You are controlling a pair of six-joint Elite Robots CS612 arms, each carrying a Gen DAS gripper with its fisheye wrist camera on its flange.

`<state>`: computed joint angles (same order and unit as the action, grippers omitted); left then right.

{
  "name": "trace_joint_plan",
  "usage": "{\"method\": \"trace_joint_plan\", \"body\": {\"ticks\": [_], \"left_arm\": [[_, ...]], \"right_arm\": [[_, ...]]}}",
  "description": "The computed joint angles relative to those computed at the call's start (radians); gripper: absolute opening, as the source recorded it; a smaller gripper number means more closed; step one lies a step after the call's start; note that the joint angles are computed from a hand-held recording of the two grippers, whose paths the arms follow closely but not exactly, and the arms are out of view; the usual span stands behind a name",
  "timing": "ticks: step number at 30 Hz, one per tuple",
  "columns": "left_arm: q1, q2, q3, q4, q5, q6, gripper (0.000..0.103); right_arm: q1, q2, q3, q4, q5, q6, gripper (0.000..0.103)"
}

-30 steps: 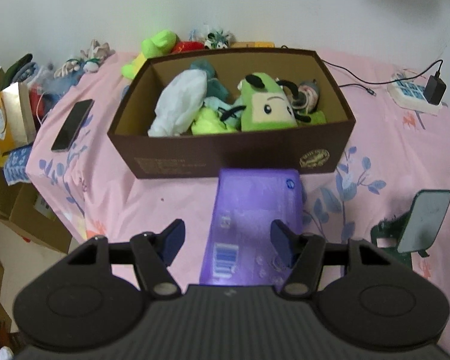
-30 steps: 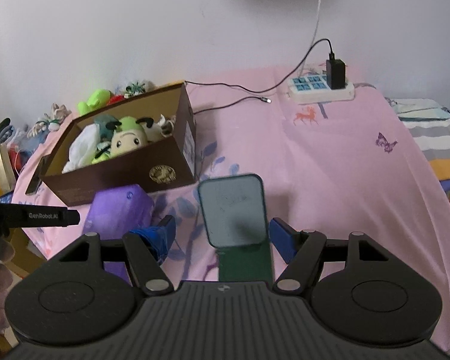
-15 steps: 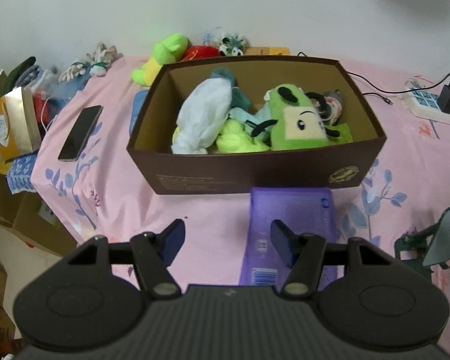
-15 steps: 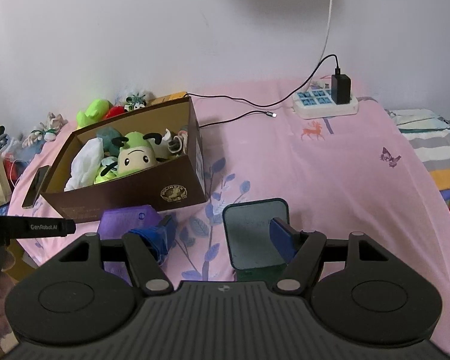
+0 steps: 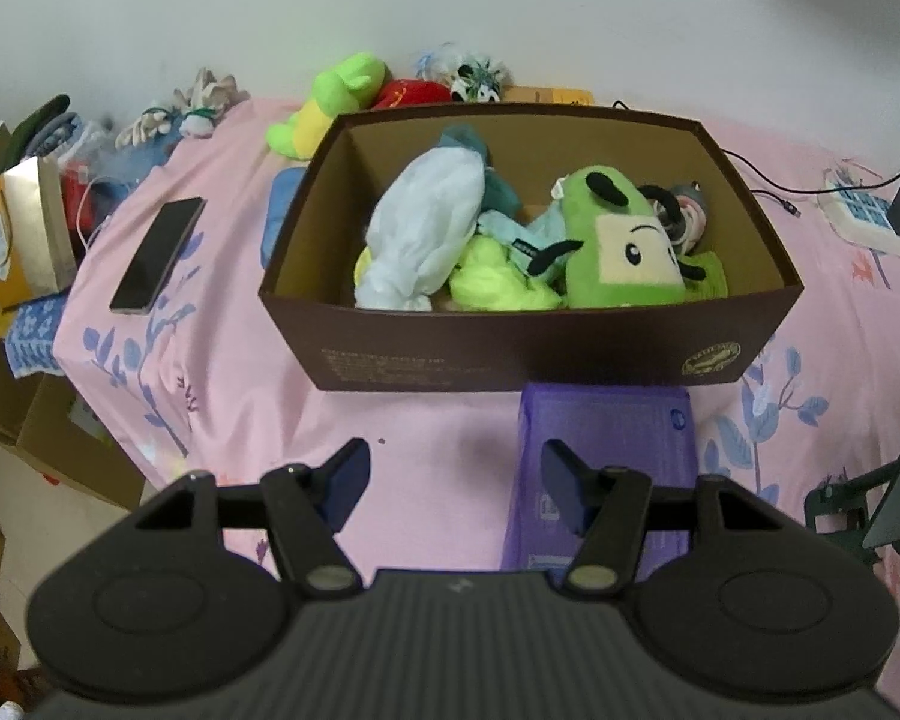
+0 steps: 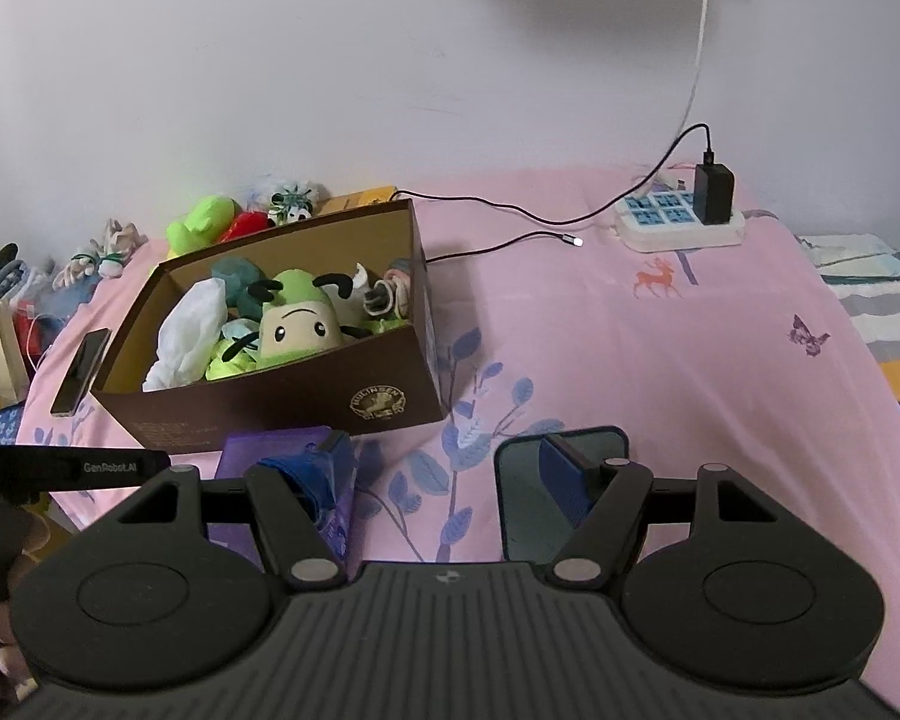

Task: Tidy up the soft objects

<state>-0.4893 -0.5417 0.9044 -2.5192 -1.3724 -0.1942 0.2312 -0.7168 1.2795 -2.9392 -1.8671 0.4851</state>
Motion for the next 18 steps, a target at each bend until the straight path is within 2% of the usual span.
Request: {"method": "trace_joint_plan", "body": {"ticks": [13,18], "left_arm": [[-0.005,0.011,-0.034,-0.067,0.008,0.046,0.063],[-0.003,0.008,-0.042,-0.106,0.023,0.046,0.063]], "right_arm": [[-0.002,0.023,-0.045,-0.03,-0.047,-0.017,0.055],[0.005,0.04,-0.088,-0.022,-0.09,-0.057,0.055]]}}
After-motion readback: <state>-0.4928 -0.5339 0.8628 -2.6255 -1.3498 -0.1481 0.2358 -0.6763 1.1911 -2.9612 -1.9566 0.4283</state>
